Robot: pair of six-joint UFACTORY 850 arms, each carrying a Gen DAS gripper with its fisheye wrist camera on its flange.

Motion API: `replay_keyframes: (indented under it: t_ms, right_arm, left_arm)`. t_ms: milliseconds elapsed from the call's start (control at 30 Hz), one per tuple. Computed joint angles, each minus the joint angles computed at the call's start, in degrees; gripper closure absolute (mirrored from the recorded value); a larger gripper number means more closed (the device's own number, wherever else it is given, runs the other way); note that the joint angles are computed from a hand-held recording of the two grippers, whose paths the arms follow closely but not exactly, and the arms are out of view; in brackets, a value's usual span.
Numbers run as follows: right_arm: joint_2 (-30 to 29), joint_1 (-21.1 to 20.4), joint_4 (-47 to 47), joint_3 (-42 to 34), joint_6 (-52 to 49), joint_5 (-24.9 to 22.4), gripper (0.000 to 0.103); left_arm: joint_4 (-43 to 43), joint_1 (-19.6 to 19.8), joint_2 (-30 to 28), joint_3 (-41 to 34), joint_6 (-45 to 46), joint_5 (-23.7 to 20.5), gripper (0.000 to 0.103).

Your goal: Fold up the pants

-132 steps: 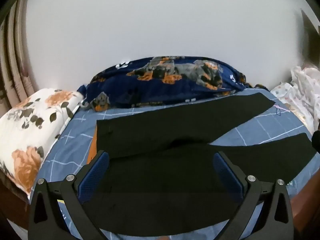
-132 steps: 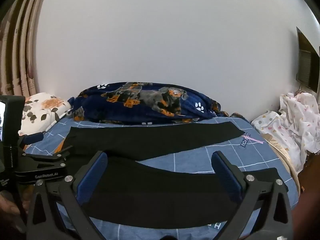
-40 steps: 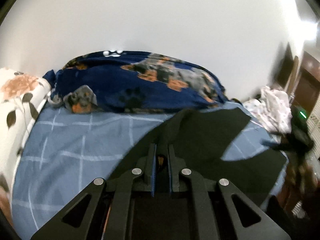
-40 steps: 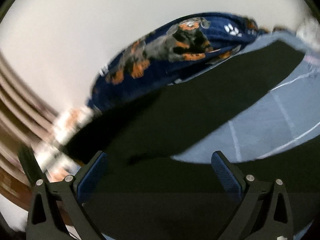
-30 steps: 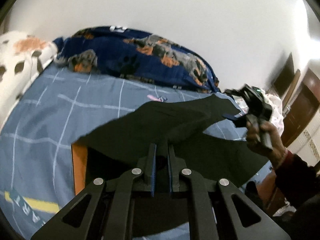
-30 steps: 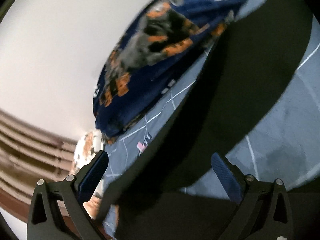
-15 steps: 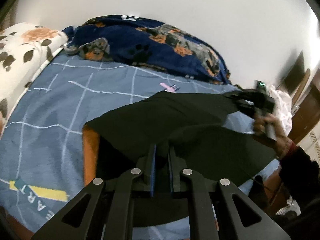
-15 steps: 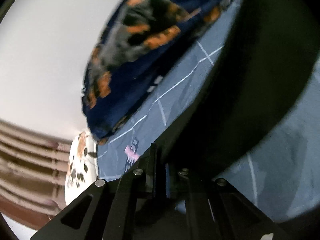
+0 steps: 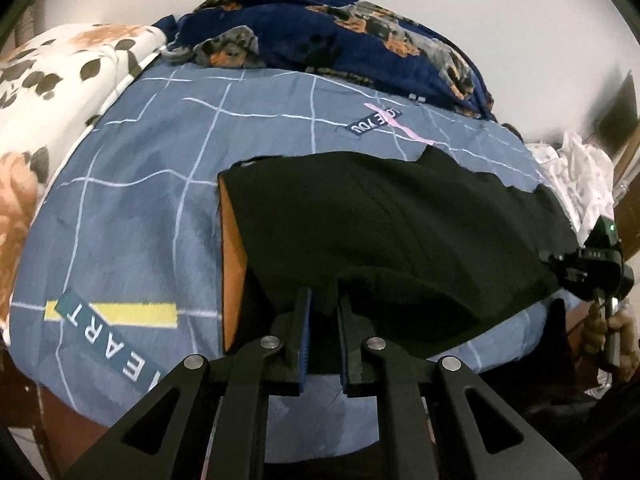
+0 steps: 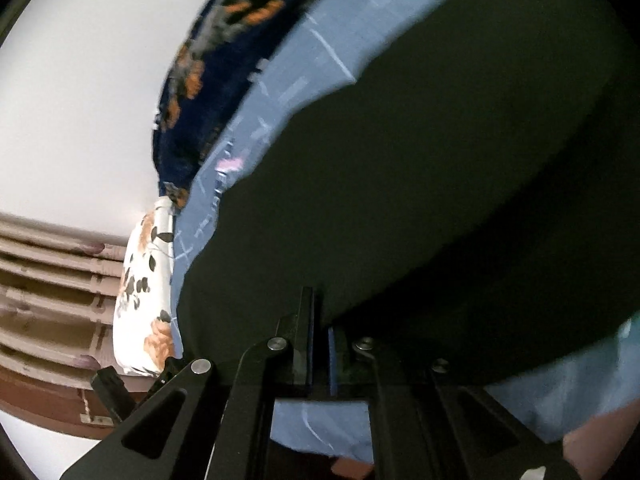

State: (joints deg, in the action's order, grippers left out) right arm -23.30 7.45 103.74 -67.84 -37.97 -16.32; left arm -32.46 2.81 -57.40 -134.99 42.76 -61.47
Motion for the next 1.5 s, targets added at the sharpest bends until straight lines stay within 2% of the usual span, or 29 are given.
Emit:
replay_keyframes:
  t_ms: [133, 267, 400, 467, 533, 567, 633, 700, 833, 867, 933, 1000, 1067, 1133, 1200, 1267, 1367, 1500]
  right_arm:
    - [0.53, -0.08, 7.50, 2.65, -5.45, -1.60, 0.097]
    - [0.69, 0.84, 6.10, 2.21, -4.90, -0.54, 0.097]
    - [-0.28, 1.00, 8.21, 2.06, -6.06, -1.72, 0.097]
    - [-0.51, 1.08, 9.96, 2.30, -7.78, -2.24, 0.098]
    - [-0.45, 1.08, 9.40, 2.21, -7.56, -2.22, 0.097]
    - [-0.46, 1.08, 9.46, 2.17, -7.66, -2.20, 0.097]
    - [-0.50, 1.08, 9.86, 2.18, -8.00, -2.35, 0.097]
    - [-0.47, 1.06, 10.87, 2.36, -8.77, -2.75, 0.097]
    - [-0.61, 1.15, 11.08, 2.37, -9.47, -3.12, 0.097]
    - [-0.64, 1.16, 11.50, 2.44, -9.89, -3.33, 0.097]
    - [-0.73, 1.19, 12.86, 2.56, -11.25, -3.78, 0.097]
    - [-0.84, 1.21, 14.12, 2.72, -12.28, -4.21, 0.097]
    - [-0.84, 1.20, 15.46, 2.94, -13.68, -4.59, 0.097]
    - [-0.87, 1.22, 15.56, 2.92, -13.96, -4.65, 0.097]
    - [-0.77, 1.09, 16.39, 3.03, -15.35, -5.17, 0.095]
    - [-0.53, 0.69, 18.11, 3.57, -17.23, -6.49, 0.093]
    - [0.51, -0.90, 22.27, 5.44, -20.67, -8.96, 0.092]
    - [3.63, -5.30, 29.01, 9.08, -28.87, -9.87, 0.088]
  left_arm:
    - [0.66, -0.08, 1.61, 3.32, 1.02, 2.80, 0.089]
    - [1.18, -0.10, 2.32, 4.28, 0.94, 4.78, 0.088]
    - [4.10, -0.34, 3.22, 5.93, -0.49, 6.89, 0.080]
    - [6.06, -0.33, 3.99, 7.09, -1.66, 8.22, 0.070]
    - [8.91, -0.32, 5.19, 8.81, -4.16, 11.30, 0.041]
    - [9.12, -0.06, 5.91, 9.79, -4.65, 13.03, 0.038]
    - [8.65, 0.49, 5.79, 8.96, -5.56, 13.20, 0.037]
    - [10.16, 0.55, 6.33, 8.93, -8.13, 15.87, 0.037]
    - [7.35, 0.50, 8.03, 9.34, -8.94, 19.20, 0.037]
    - [4.60, 0.35, 8.67, 9.82, -7.48, 19.26, 0.037]
    - [-0.38, -0.07, 8.42, 8.88, -4.09, 16.28, 0.037]
    - [-2.14, -1.77, 7.78, 8.03, -0.49, 12.66, 0.037]
    - [-3.36, -3.75, 7.54, 8.70, 3.92, 10.85, 0.037]
    - [-3.20, -5.72, 5.87, 7.62, 6.52, 7.38, 0.037]
    - [0.81, -7.74, 4.02, 6.64, 5.15, 5.81, 0.037]
    - [1.94, -8.16, 1.60, 4.38, 3.25, 2.80, 0.038]
    - [4.34, -8.22, 0.21, 3.99, 0.20, 2.29, 0.038]
    - [3.83, -8.06, 1.55, 6.43, 1.08, 4.09, 0.038]
